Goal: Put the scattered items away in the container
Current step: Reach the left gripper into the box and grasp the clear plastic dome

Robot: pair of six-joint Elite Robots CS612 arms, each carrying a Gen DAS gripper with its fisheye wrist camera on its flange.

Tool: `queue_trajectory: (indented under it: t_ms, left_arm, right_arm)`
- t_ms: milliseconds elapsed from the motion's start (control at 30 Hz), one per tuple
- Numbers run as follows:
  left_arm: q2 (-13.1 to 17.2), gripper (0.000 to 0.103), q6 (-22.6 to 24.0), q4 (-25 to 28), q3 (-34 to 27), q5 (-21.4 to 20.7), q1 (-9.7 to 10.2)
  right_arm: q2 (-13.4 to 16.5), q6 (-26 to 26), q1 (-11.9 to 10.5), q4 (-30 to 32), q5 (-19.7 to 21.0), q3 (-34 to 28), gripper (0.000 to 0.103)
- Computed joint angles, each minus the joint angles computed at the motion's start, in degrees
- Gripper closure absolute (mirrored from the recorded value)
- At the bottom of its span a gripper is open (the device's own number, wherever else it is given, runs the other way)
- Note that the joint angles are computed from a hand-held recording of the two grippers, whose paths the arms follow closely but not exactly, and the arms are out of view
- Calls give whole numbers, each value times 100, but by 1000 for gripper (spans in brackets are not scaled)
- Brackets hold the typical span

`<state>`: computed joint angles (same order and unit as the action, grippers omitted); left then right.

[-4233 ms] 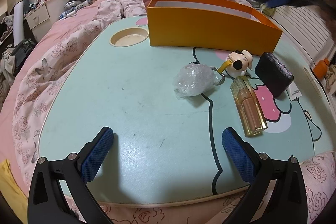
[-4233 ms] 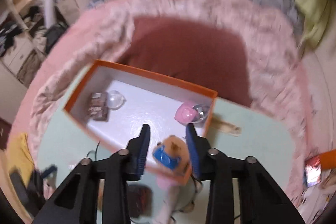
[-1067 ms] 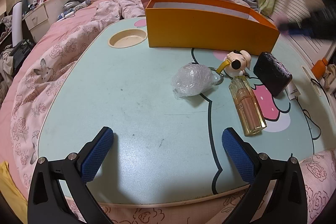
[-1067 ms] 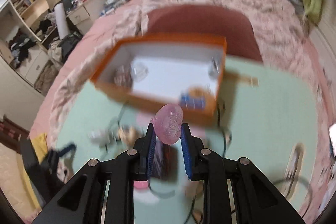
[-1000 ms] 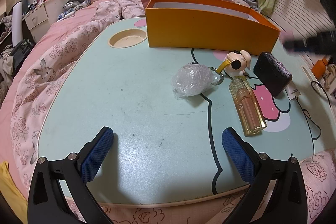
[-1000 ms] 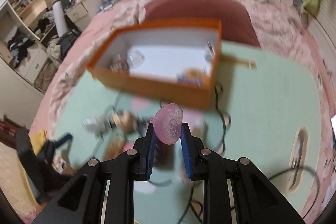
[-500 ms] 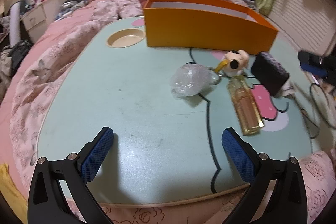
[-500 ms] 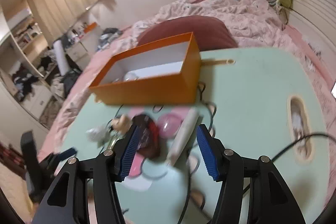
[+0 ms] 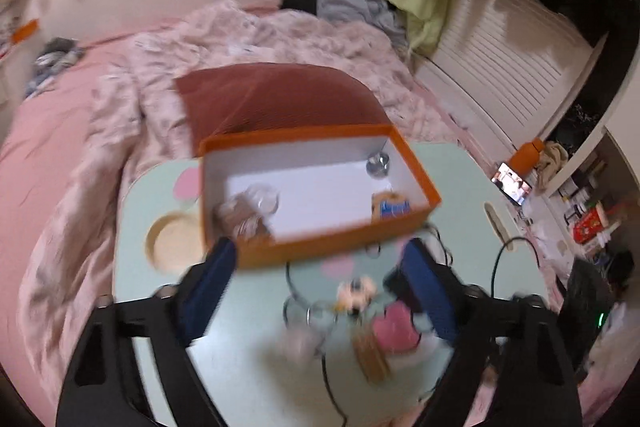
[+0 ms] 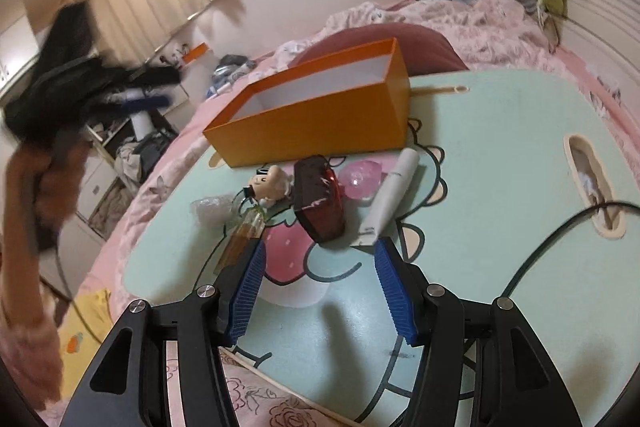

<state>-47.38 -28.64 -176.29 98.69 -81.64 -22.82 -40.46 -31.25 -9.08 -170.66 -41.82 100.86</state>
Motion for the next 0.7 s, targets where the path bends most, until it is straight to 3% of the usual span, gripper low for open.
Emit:
queue_trajectory:
  t_ms: [100,167,267,367,500,700]
  left_arm:
    - [288,57,-21,1391,-763,85,149]
    - [489,58,1,1980,-1132,218,189]
    - [801,58,-74,2760,-1659,7,283]
    - [1023,58,-154,3302,-2003,47,303]
    - [1125,58,59,3643,-2180,567,196]
    - [1310,57,320,4592,-2569,1323,32]
  right_arm:
    - [10,-33,-5,192,19,-43,47]
    - [13,-52,-8,247,23,-53,47]
    - [19,-52,-17,268,43,-60,46]
    - [27,-28,-30,344,73,-80,46]
    - [39,9,-43,480,97,-115,45]
    - [40,16,-35,542,70,-131,45]
